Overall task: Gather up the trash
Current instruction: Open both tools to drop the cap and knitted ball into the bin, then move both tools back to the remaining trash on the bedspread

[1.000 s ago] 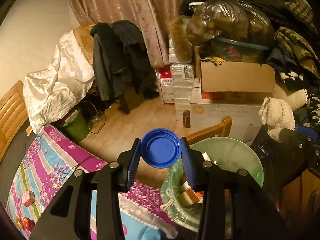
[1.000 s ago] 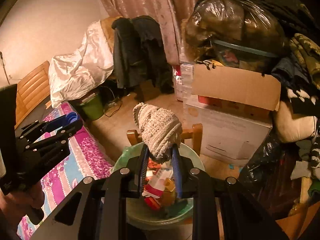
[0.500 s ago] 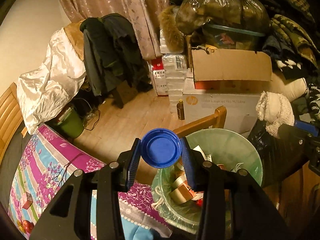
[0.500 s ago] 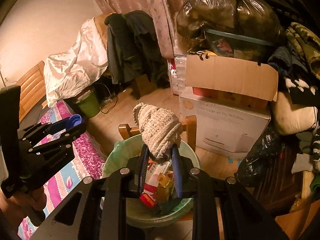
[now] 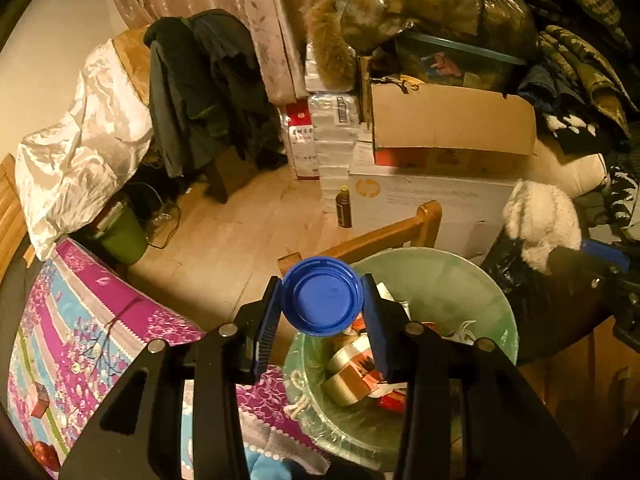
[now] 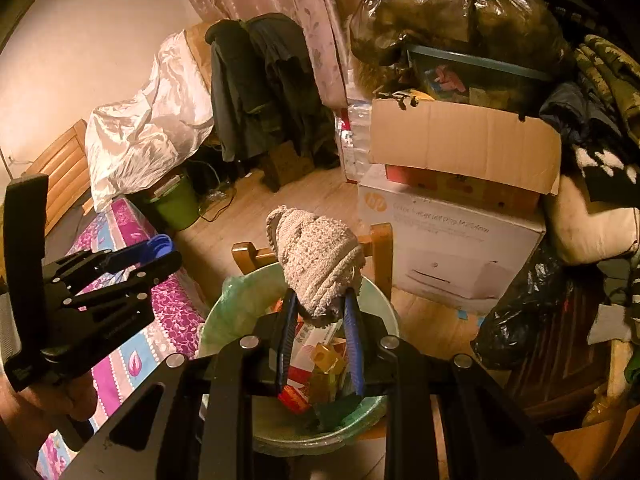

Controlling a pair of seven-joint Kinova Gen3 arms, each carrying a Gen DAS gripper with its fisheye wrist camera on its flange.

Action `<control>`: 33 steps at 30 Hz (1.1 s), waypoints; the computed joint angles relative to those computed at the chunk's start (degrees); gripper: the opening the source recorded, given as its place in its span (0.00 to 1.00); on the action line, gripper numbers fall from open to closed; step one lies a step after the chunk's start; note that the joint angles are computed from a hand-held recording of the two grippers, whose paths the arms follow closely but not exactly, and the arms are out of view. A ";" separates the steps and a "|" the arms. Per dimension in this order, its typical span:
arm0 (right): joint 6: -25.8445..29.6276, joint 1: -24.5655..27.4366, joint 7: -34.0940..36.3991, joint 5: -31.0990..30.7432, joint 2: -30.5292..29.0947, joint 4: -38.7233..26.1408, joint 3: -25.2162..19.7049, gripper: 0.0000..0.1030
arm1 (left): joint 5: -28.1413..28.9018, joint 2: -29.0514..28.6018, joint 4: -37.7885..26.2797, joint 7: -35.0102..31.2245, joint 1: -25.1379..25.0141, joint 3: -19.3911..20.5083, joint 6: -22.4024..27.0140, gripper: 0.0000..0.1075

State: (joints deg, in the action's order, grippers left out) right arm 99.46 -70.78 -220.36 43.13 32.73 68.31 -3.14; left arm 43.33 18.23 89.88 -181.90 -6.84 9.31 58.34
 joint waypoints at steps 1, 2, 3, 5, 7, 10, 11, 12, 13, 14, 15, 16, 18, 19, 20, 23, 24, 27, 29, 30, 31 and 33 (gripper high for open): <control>-0.48 0.39 0.15 -0.34 -0.07 0.33 -0.13 0.39 | -1.28 0.97 -1.35 1.09 -0.35 0.86 1.78 0.36; -0.28 0.82 0.28 -1.03 0.14 0.34 -0.15 0.44 | -3.06 2.02 -2.82 2.55 0.32 0.88 3.47 0.43; 0.15 1.09 0.57 -1.55 0.48 -0.01 -0.13 0.45 | -4.34 2.52 -3.77 3.93 1.78 -0.15 4.23 0.50; 0.29 1.05 -0.13 -2.07 0.60 0.20 0.04 0.45 | -6.33 4.38 -6.10 7.58 2.56 -0.22 6.20 0.64; 0.47 0.66 -1.36 -2.09 0.44 0.76 0.19 0.45 | -7.25 5.99 -8.15 10.44 2.48 -0.08 8.34 0.64; 0.87 0.53 -2.41 -2.09 0.31 1.20 0.08 0.45 | -7.89 7.31 -9.96 13.56 2.08 0.22 9.30 0.64; 0.79 0.45 -2.73 -2.01 -0.03 1.74 -0.02 0.45 | -7.80 7.51 -10.30 13.93 1.75 0.41 9.38 0.64; 0.92 0.46 -2.71 -1.86 -0.02 1.67 -0.11 0.45 | -7.76 7.55 -10.42 14.07 1.47 0.59 9.37 0.64; 1.08 0.54 -2.33 -1.61 0.30 1.11 -0.15 0.45 | -7.67 7.50 -10.45 14.20 1.22 0.72 9.24 0.64; 1.05 0.37 -2.48 -1.53 -0.05 1.53 -0.23 0.45 | -7.43 7.43 -10.36 14.22 0.86 0.80 9.00 0.64; 0.99 0.41 -2.12 -1.16 0.23 1.06 -0.26 0.45 | -7.26 7.48 -10.44 14.26 0.53 0.87 9.03 0.64; 1.00 0.42 -1.90 -1.00 0.26 0.97 -0.25 0.45 | -7.02 7.50 -10.41 14.21 0.15 0.93 9.06 0.64; 1.10 0.43 -1.04 -0.58 0.76 0.09 -0.14 0.45 | -6.62 7.42 -10.18 14.10 -0.52 0.85 8.60 0.64; 1.20 0.35 -0.59 -0.23 1.13 -0.56 0.02 0.45 | -6.11 7.25 -9.69 13.59 -1.11 0.85 8.07 0.64; 1.17 0.21 -0.28 0.20 1.31 -0.87 0.22 0.45 | -5.75 7.10 -9.25 13.15 -1.58 0.82 7.59 0.64; 1.30 -0.67 0.96 2.41 2.52 -2.62 1.11 0.45 | -3.19 6.27 -7.07 10.33 -3.88 0.76 4.85 0.64; 1.60 -1.03 1.55 3.25 3.13 -3.47 1.50 0.45 | -1.92 5.83 -5.97 9.01 -4.78 0.71 3.39 0.64; 3.96 -1.86 4.94 5.28 6.25 -8.21 3.14 0.45 | 3.44 4.65 -2.17 3.37 -8.44 0.38 -1.75 0.65; 5.99 -2.23 9.13 6.40 9.47 -13.28 4.59 0.47 | 7.17 4.51 -0.14 -0.36 -10.76 -0.02 -5.20 0.72; 6.91 -2.34 11.03 6.78 11.05 -15.94 5.30 0.49 | 9.39 4.68 0.89 -2.53 -12.14 -0.28 -7.31 0.74; 7.00 -2.77 13.14 7.60 12.92 -18.59 6.65 0.53 | 10.69 5.00 1.56 -3.85 -13.65 0.12 -9.58 0.75; 7.65 -3.14 16.32 8.35 15.97 -23.70 8.61 0.56 | 11.60 6.20 1.15 -3.68 -14.13 -2.00 -12.82 0.76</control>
State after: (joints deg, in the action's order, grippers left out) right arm 107.11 -73.93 -204.04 51.47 48.70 44.61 5.47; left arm 54.93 24.43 91.04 -185.58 -20.97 7.31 45.52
